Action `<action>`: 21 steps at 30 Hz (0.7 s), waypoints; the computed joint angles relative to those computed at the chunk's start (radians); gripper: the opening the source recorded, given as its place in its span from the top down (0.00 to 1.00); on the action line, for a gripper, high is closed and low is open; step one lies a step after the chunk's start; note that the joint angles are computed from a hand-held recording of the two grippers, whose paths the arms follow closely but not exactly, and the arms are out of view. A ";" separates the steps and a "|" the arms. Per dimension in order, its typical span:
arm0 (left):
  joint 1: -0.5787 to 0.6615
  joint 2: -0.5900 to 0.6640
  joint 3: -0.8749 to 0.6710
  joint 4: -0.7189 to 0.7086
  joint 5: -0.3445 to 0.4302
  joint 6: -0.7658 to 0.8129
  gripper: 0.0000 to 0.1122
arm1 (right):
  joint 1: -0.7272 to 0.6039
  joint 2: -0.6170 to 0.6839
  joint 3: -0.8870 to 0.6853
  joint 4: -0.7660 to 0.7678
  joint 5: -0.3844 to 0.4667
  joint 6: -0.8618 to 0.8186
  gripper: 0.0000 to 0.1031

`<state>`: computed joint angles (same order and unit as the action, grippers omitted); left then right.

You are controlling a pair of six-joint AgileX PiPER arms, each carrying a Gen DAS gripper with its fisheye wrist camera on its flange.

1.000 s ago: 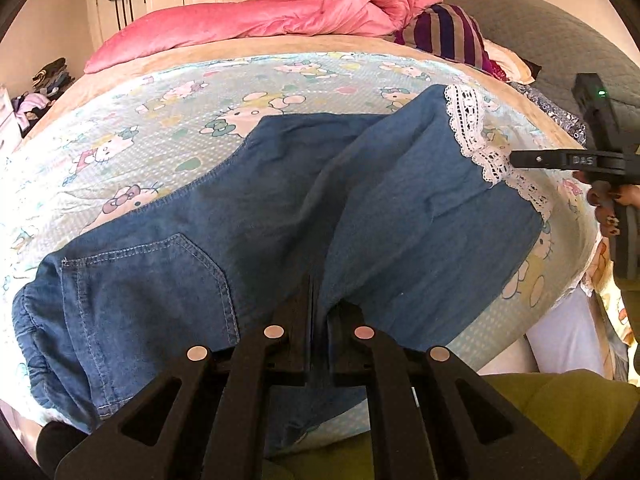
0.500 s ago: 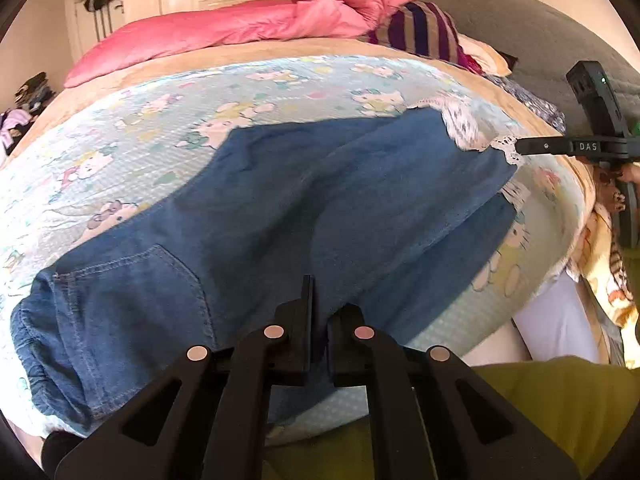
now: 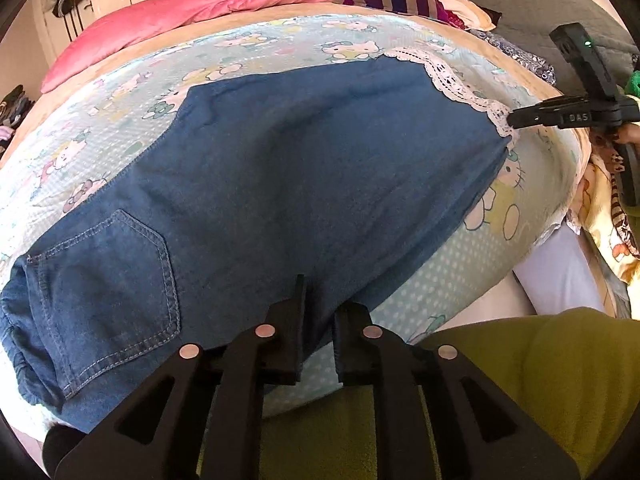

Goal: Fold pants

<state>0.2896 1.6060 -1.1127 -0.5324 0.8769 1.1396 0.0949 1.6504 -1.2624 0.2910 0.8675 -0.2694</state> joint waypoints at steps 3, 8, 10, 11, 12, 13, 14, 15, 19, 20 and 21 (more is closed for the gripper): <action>0.043 -0.023 0.005 -0.028 0.035 0.030 0.62 | 0.001 -0.020 -0.012 -0.051 0.015 0.041 0.73; 0.250 -0.057 -0.051 -0.204 0.195 0.140 0.46 | 0.011 -0.102 0.006 -0.023 -0.050 0.006 0.67; 0.321 -0.045 -0.092 -0.241 0.202 0.123 0.45 | 0.049 -0.102 0.005 0.022 -0.074 -0.054 0.64; 0.357 -0.024 -0.125 -0.244 0.188 0.079 0.43 | 0.067 -0.095 0.001 0.047 -0.081 -0.088 0.63; 0.375 -0.005 -0.151 -0.229 0.164 0.024 0.30 | 0.091 -0.082 -0.004 0.069 -0.090 -0.117 0.61; 0.393 0.019 -0.176 -0.187 0.103 -0.070 0.25 | 0.108 -0.064 -0.015 0.087 -0.093 -0.141 0.61; 0.401 0.032 -0.188 -0.157 0.064 -0.123 0.25 | 0.124 -0.045 -0.027 0.108 -0.094 -0.166 0.61; 0.409 0.041 -0.191 -0.131 0.019 -0.164 0.25 | 0.134 -0.031 -0.035 0.119 -0.093 -0.180 0.61; 0.408 0.082 -0.200 -0.057 -0.099 -0.260 0.23 | 0.173 0.048 -0.090 0.094 -0.088 -0.175 0.60; 0.391 0.097 -0.203 -0.019 -0.128 -0.303 0.23 | 0.175 0.055 -0.092 0.094 -0.085 -0.173 0.60; 0.373 0.112 -0.205 0.014 -0.153 -0.334 0.23 | 0.171 0.067 -0.098 0.092 -0.082 -0.170 0.59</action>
<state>0.6622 1.7177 -1.3177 -0.5189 0.7234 0.8061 0.2657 1.7170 -1.3604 0.3831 0.7855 -0.4393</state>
